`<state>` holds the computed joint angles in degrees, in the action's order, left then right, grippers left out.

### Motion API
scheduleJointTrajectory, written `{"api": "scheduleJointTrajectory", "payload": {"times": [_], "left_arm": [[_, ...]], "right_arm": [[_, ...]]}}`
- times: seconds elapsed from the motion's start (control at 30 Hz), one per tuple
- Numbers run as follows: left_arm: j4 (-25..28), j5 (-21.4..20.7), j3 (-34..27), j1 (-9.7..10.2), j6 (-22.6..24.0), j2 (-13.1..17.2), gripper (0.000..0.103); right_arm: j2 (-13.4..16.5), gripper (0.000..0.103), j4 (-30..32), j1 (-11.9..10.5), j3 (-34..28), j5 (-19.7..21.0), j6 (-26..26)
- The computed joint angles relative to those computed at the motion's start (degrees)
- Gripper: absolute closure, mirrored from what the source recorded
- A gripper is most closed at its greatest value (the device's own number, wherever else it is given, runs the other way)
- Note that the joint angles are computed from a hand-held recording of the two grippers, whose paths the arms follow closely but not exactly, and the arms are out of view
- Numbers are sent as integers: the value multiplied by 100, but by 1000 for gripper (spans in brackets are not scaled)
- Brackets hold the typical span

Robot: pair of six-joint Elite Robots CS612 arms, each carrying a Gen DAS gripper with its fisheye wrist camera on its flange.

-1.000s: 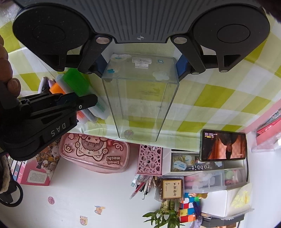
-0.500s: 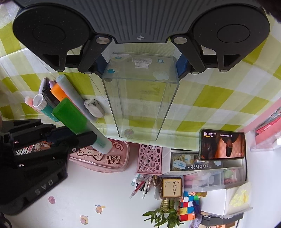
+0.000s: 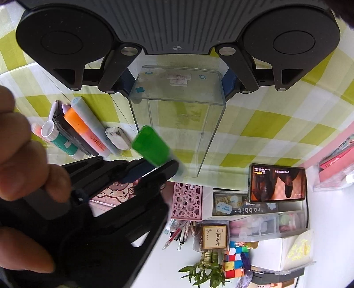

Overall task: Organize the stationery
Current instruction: 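Carry the green highlighter into the clear box and release it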

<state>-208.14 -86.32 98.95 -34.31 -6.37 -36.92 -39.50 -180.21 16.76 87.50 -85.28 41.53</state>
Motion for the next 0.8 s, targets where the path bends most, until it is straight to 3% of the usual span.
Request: {"api": "scheduleJointTrajectory", "payload": {"times": [0.8], "left_arm": [[13,-104,-2,22,101,-2,29]], "right_arm": [[182,93,407,-49,-248,715,19]]}}
